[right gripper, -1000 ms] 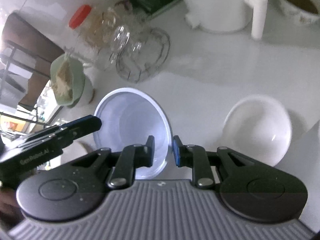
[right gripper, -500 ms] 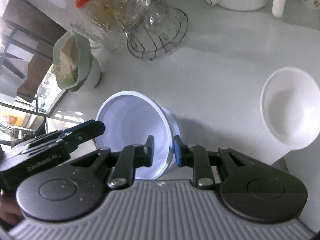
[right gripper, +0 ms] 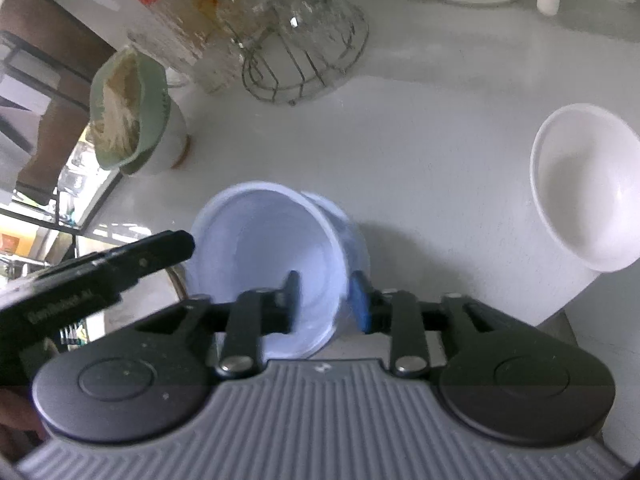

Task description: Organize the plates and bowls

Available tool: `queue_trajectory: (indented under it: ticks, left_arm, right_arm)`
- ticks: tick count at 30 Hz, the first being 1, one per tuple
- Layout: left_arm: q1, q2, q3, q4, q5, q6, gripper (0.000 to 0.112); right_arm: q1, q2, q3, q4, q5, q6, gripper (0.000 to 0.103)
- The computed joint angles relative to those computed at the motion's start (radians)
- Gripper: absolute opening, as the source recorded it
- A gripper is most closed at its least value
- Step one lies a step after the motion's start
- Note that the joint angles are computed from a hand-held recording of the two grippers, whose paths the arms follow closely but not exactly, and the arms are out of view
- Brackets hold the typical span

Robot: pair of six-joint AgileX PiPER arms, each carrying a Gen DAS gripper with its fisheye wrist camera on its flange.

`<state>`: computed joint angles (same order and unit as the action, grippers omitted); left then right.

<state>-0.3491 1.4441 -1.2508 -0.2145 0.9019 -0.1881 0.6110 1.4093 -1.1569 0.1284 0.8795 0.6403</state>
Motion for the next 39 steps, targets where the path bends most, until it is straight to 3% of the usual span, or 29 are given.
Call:
queue_trajectory:
  ticks: [2,4,7,13,28,39]
  left_arm:
    - [-0.004,-0.005,-0.01,0.015,0.0,-0.011,0.037]
    - [-0.017,-0.011,-0.024,0.05,0.012,-0.043,0.042]
    - [-0.038,-0.027,-0.042,0.09,0.023,-0.082,0.042]
    - [-0.067,-0.074,-0.074,0.116,0.044,-0.132,0.043]
    - [-0.197,-0.153,-0.133,0.221,0.061,-0.255,0.043]
    - [-0.301,-0.112,-0.149,0.286,0.042,-0.34,0.043]
  right_arm:
    - [0.015,-0.015,-0.003,-0.044,0.003,0.033,0.057]
    - [0.025,-0.035,0.011,-0.079,-0.013,0.075,0.057]
    - [0.022,-0.083,0.055,-0.085,-0.058,0.109,0.057]
    - [0.06,-0.176,0.073,-0.203,-0.044,0.207,0.057]
    - [0.251,-0.361,0.061,-0.619,0.079,0.467,0.057]
    - [0.323,-0.464,0.151,-0.732,0.17,0.571,0.057]
